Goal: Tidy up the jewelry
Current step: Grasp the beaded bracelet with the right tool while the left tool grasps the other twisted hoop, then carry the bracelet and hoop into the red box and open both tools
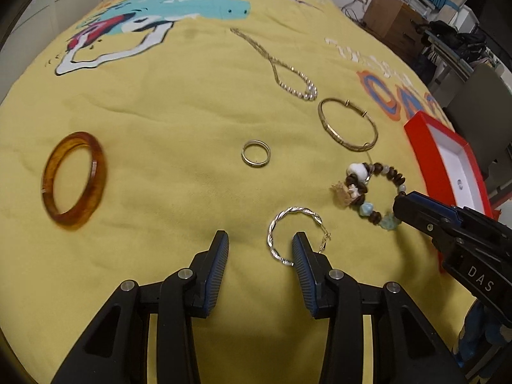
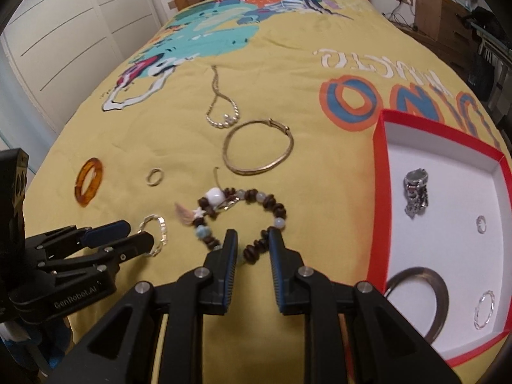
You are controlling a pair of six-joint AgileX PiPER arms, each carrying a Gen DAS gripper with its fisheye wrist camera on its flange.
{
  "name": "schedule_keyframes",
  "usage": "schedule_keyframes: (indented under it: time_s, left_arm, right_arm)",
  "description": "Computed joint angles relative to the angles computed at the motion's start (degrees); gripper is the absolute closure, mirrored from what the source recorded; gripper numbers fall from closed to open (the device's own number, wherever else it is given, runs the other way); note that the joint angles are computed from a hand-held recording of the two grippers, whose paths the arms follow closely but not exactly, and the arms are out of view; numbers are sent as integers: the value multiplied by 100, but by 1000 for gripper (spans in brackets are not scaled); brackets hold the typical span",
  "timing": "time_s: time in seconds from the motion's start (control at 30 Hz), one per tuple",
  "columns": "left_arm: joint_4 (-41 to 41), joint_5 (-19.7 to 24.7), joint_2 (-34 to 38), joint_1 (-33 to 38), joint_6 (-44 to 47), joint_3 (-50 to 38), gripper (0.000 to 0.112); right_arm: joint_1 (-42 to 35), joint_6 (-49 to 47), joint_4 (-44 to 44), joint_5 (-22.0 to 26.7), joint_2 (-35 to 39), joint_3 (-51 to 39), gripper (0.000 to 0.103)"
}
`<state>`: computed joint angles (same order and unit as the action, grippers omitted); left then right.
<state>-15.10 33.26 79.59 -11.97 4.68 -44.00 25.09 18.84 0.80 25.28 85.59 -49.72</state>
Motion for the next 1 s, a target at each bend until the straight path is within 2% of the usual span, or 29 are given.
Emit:
schedule_keyframes:
  time_s: [0.1, 0.17, 0.27, 0.43, 0.5, 0.57, 0.7, 1.0]
  left_arm:
    - [-30, -84, 65, -64, 45, -31, 76]
    - [-55, -93, 111, -40, 92, -66, 92]
    - [-229, -80, 141, 44, 279, -74, 107]
    - [40, -123, -35, -39, 14, 2, 107]
    - [340, -142, -168, -102, -278, 46, 107]
    - [609, -130, -310, -153, -549, 77, 107]
    - [1063, -4, -724, -234, -996, 117, 107]
    - [1723, 488, -1641, -378, -1617, 34, 107]
  right_arm:
    - [-104, -173, 223, -76, 251, -65, 81]
    - [-134, -281, 365, -141, 390, -92, 79]
    - [-166, -356, 511, -219, 487, -127, 79]
    - [-171, -588, 654, -272, 502, -149, 81]
    - [-165, -620, 673, -282, 437, -116, 91]
    - [-144, -603, 659, -311, 303, -41, 94]
    - [-32, -476, 518, -295, -40, 73, 94]
    - [477, 514, -437, 121, -872, -111, 94]
